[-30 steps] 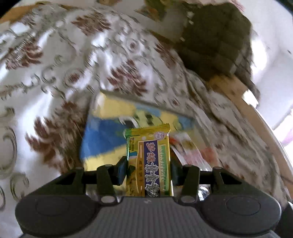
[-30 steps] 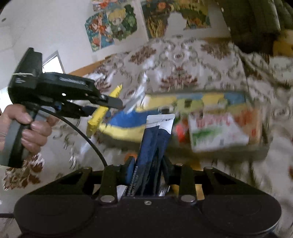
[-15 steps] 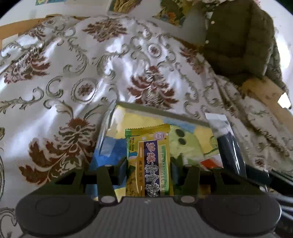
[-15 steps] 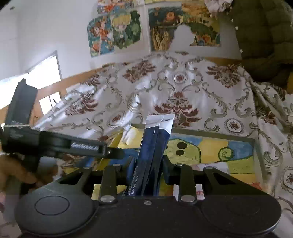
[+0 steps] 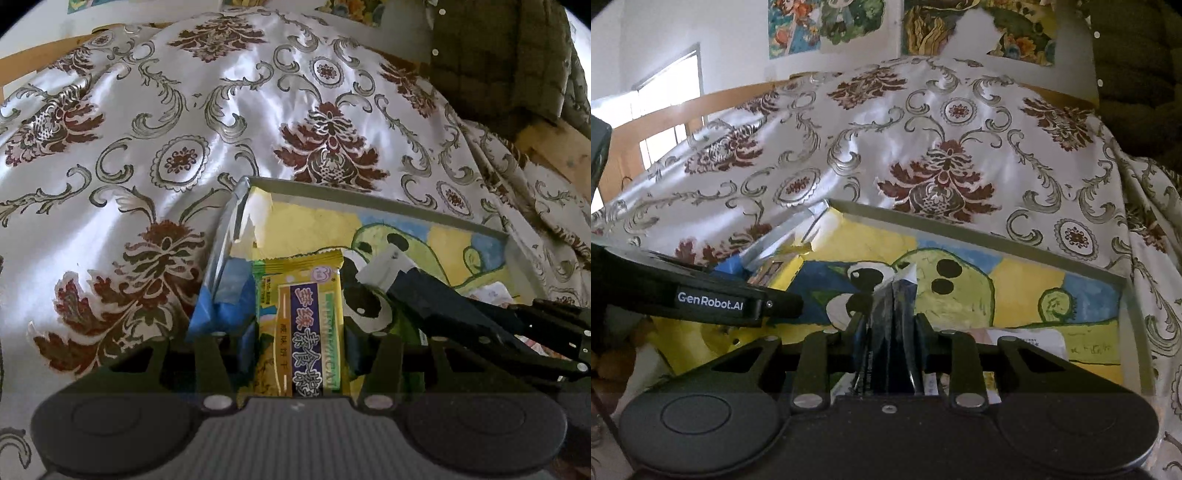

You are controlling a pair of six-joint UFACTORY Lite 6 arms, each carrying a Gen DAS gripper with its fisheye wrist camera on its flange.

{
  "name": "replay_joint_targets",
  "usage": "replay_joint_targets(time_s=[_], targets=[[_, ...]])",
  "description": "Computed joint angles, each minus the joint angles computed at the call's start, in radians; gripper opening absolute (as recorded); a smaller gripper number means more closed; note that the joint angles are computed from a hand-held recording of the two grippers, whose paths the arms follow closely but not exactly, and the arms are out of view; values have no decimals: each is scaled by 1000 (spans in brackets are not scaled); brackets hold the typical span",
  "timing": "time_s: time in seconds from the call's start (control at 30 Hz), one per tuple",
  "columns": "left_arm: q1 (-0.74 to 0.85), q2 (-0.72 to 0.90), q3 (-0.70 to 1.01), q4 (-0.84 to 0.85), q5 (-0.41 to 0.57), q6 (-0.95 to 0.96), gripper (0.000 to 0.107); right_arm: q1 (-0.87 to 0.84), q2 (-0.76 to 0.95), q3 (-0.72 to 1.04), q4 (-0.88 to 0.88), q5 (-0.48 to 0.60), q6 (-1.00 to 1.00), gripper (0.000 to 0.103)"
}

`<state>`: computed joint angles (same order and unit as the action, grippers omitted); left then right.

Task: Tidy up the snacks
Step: 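Carry the wafer bar and blue tube over the tray and lower them in, then open both tools and lift them away from the tray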

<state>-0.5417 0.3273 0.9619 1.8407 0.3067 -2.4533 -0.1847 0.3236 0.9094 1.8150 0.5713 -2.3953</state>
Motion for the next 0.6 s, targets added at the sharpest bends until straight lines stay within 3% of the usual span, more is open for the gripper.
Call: replay_joint_targets(time_s=[0.2, 0.33, 0.5, 0.6], targets=[[-16, 28, 35, -150, 1, 153, 54, -5, -45, -24, -9, -17, 2, 37], [-2, -4, -8, 14, -23, -32, 61, -60, -91, -50, -62, 14, 39, 43], [-16, -137, -128, 80, 2, -210, 79, -134, -168, -88, -137, 71, 112, 61], [-67, -252, -215, -7, 64, -178, 86, -175, -236, -120, -176, 118, 156, 72]])
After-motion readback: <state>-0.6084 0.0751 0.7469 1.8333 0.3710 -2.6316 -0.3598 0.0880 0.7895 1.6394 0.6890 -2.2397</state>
